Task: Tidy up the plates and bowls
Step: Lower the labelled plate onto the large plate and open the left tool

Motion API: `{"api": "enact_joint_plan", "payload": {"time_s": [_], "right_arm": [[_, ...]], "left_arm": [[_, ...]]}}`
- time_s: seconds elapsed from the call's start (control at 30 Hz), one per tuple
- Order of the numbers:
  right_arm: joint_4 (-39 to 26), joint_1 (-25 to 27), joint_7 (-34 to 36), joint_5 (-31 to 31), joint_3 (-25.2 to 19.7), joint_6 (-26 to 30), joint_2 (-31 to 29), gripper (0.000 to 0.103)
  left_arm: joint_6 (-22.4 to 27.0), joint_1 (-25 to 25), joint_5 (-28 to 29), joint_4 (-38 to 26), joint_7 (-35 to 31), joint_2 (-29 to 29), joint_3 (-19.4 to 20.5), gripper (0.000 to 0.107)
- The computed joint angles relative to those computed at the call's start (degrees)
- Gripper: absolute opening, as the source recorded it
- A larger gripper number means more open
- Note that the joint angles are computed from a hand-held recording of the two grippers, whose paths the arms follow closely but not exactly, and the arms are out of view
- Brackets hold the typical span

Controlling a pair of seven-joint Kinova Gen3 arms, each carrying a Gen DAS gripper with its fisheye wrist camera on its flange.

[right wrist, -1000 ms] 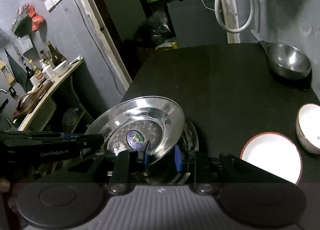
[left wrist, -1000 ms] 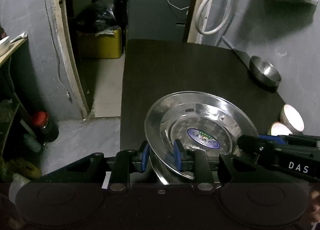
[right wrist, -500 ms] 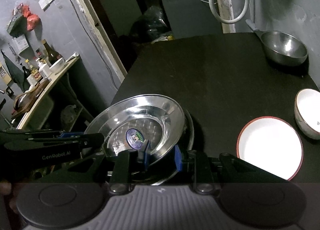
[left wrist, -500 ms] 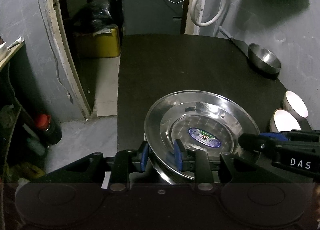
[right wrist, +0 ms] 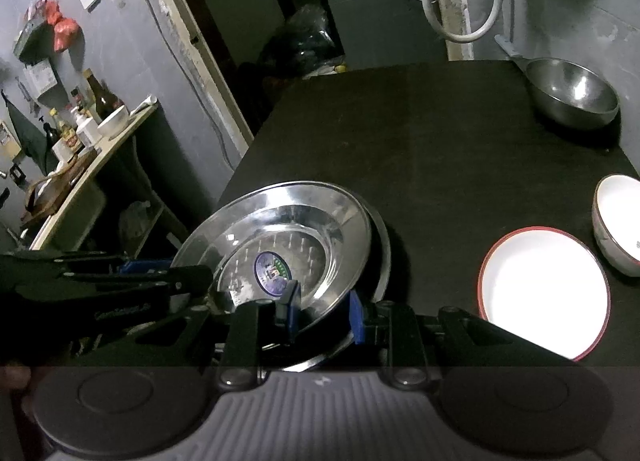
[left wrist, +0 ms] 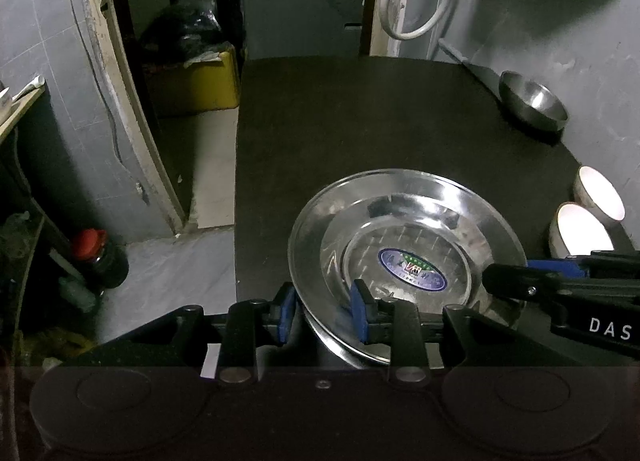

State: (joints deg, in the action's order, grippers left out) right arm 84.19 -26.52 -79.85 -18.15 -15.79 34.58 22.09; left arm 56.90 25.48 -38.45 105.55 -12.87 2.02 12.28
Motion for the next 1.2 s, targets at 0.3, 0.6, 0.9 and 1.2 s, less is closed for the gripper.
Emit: {"api": "enact_joint_plan", "payload": {"time_s": [0.3,0.6,0.9,1.2], "right_arm": [[-1.55,-2.41,-1.54,3.23,1.52,1.31,0.53,0.029],[-2.35,-4.37,-4.67,6.92,2.49,2.24,0.37,0.029],[-2.0,-5.36,-6.73,9.47,3.36,1.72,-0.28,0.036],[-0.76,-3.51,-7.03,8.5,2.93,0.61,-1.14,0.05]], "left_arm": [[-0.38,-0.31,0.74,0.17,-0.4,0.3,-0.16,0.034],[-1.58,-1.21,2.91,0.26,-3.76,-0.2,-0.6,0.037],[-1.39,-1.53,3.64,0.05,-5.32,0.01,-0.47,0.038],[-0.88,-1.36,4.57,-0.87,-6.14,0.92,-0.93,0.061]]}}
